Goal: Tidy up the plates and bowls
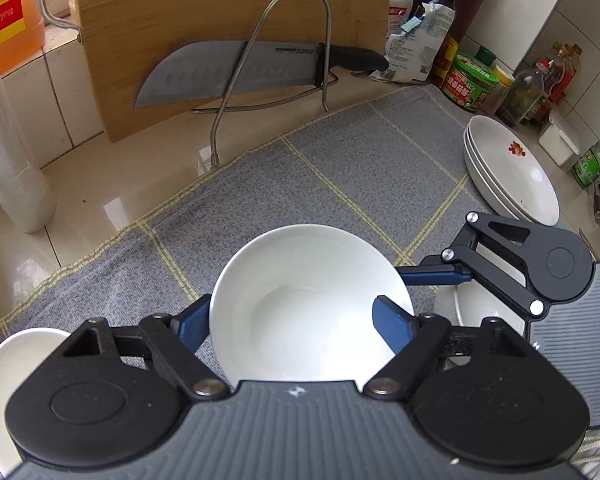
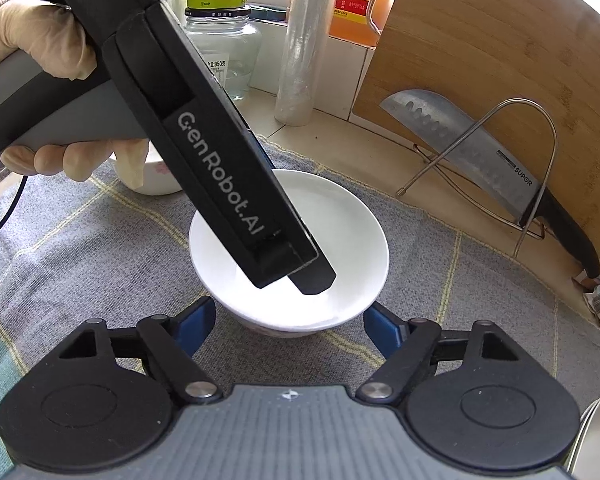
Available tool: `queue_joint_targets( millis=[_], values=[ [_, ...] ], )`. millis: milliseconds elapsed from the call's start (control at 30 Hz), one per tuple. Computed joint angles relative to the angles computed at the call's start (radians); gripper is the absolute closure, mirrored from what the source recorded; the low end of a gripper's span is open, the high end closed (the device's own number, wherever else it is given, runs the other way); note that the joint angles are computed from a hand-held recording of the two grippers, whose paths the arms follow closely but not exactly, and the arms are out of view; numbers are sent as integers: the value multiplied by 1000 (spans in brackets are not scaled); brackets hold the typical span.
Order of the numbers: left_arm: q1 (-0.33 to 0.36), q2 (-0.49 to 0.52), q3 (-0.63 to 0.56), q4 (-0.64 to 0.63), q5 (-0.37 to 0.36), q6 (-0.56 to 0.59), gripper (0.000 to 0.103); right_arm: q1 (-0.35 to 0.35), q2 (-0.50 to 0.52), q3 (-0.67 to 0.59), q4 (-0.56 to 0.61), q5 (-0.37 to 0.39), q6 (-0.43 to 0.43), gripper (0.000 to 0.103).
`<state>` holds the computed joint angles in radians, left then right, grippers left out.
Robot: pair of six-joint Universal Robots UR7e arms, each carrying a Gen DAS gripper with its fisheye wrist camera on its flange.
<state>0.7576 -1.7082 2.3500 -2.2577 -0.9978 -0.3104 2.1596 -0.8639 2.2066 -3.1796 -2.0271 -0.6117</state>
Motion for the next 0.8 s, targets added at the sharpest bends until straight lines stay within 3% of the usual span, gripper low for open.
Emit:
queue_joint_targets(
  millis=[800],
  values=[
    [4,10,-11,7,-9,21,21,3,-8,4,-5,3,21,20]
  ],
)
